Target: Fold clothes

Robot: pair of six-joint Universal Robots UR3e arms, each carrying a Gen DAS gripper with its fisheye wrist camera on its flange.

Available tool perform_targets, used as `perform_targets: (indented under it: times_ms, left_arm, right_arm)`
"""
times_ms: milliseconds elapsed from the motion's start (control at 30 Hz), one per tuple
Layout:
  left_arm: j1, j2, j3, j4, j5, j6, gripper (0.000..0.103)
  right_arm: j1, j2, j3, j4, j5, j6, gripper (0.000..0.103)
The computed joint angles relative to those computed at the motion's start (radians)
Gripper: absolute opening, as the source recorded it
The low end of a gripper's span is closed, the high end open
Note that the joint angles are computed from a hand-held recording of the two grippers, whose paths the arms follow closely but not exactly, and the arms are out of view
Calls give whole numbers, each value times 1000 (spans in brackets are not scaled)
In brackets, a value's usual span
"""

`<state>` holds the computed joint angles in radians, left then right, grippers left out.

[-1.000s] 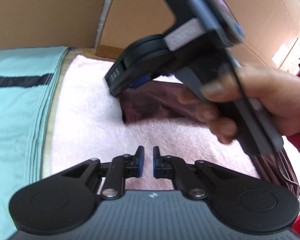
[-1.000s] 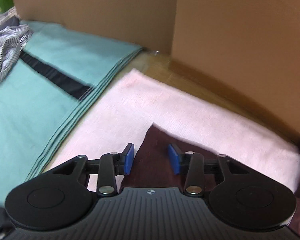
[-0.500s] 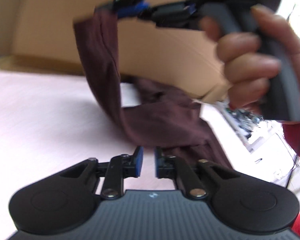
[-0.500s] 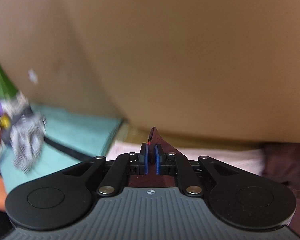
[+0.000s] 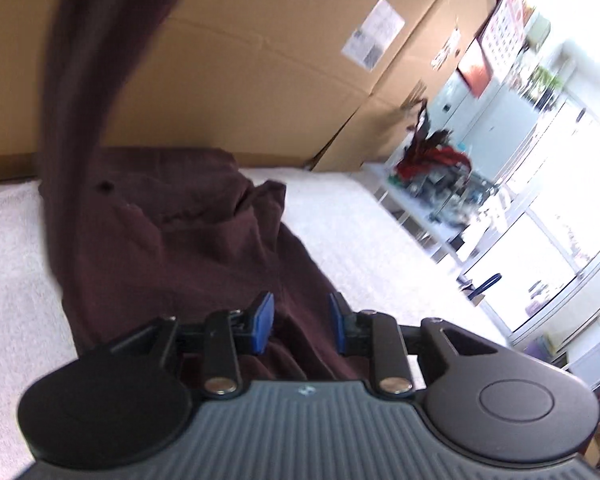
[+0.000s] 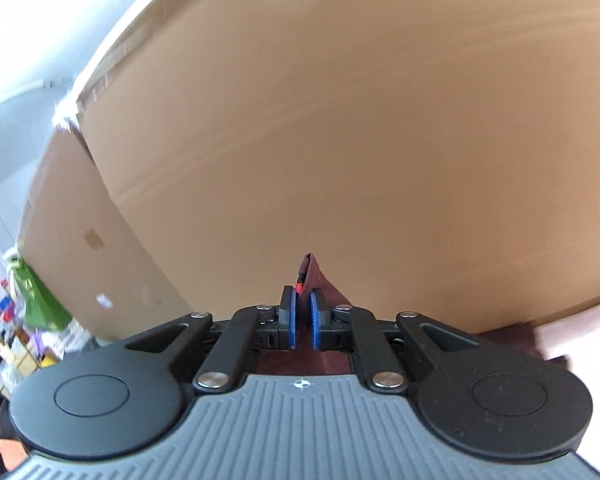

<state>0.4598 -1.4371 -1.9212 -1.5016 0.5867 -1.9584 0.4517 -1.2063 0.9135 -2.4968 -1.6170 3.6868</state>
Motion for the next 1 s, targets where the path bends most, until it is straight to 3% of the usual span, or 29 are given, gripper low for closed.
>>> perform_targets:
  times_ms: [100,200,300,400,533,600,700,800,867,1000]
  left_arm:
    - [-33,22,-70,169,40,-95,26]
    - [-55,51,-110,243,88,-94,26]
    - [-73,78,-141,285,133,-48,41]
    - [-87,99,-170,349,172,-31,45]
    - [-98,85,-167,393,190,-60,45]
    - [-102,64,-152,394,188,-69,46]
    - [-112,29,-121,390,183,-87,46]
    - [-129,-2,-88,388,174,-108,46]
    - [-134,-24,-59,374,162,-116,46]
    - [-92,-45,22,199,130,-31,46]
  right_arm:
    - [-40,-211,279,-112,6,-3,8]
    - [-113,-417,514,-176,64,1,8]
    - [-207,-629,710,-189,138,-5,8]
    - [-305,-825,867,-159,215,-2,8]
    - [-424,-1100,1005,19,299,-7,8]
    - [-358,-1177,1042,95,205,41,8]
    - [-53,-1150,1094,79,-118,229,8]
    - [261,-1045,1132,55,-430,516,8]
    - [381,-980,1155,52,-529,700,8]
    - [566,-827,1198,-20,-680,1035,8]
